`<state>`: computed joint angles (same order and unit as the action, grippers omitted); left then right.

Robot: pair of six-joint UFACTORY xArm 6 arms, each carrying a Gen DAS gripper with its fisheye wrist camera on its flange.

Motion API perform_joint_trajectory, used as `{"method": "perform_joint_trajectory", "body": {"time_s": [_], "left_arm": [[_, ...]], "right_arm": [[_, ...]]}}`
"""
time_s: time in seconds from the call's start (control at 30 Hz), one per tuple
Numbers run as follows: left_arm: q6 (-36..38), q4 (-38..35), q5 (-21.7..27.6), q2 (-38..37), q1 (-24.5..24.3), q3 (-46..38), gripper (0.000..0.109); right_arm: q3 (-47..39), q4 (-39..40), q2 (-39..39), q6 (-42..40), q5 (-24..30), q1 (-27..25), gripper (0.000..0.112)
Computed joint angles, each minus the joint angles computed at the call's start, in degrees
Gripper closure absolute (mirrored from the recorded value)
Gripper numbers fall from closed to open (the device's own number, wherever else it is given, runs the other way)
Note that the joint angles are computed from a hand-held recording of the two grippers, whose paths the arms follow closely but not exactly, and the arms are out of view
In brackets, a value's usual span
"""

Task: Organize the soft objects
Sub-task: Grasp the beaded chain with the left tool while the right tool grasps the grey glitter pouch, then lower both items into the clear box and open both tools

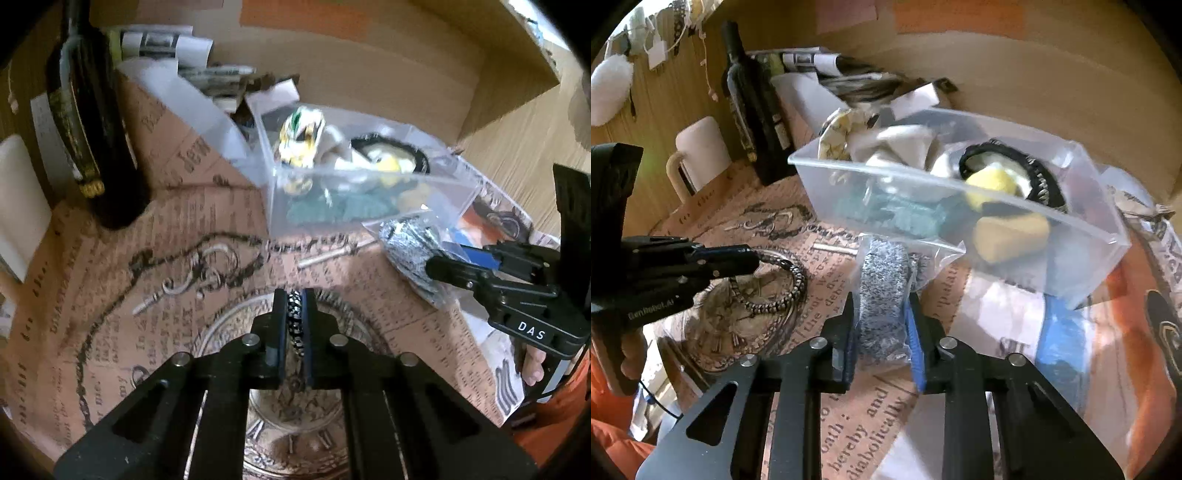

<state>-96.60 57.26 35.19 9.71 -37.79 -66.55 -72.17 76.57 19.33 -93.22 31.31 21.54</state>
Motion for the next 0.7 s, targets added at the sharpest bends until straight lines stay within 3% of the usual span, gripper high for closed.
{"method": "perform_joint_trajectory", "body": {"time_s": [0.37, 0.7], "left_arm": [[-0.07, 8.15, 3.48, -1.01, -0.90, -4.93, 0.102], [4.02, 11.10, 4.68, 3.48, 0.03, -14.40, 0.102]], "right_arm": [[1.17, 11.90, -4.78, -8.42, -0.05, -2.96, 0.091], [-2.22, 22.51, -5.46, -15.38, -0.93, -4.41, 0.091]]}}
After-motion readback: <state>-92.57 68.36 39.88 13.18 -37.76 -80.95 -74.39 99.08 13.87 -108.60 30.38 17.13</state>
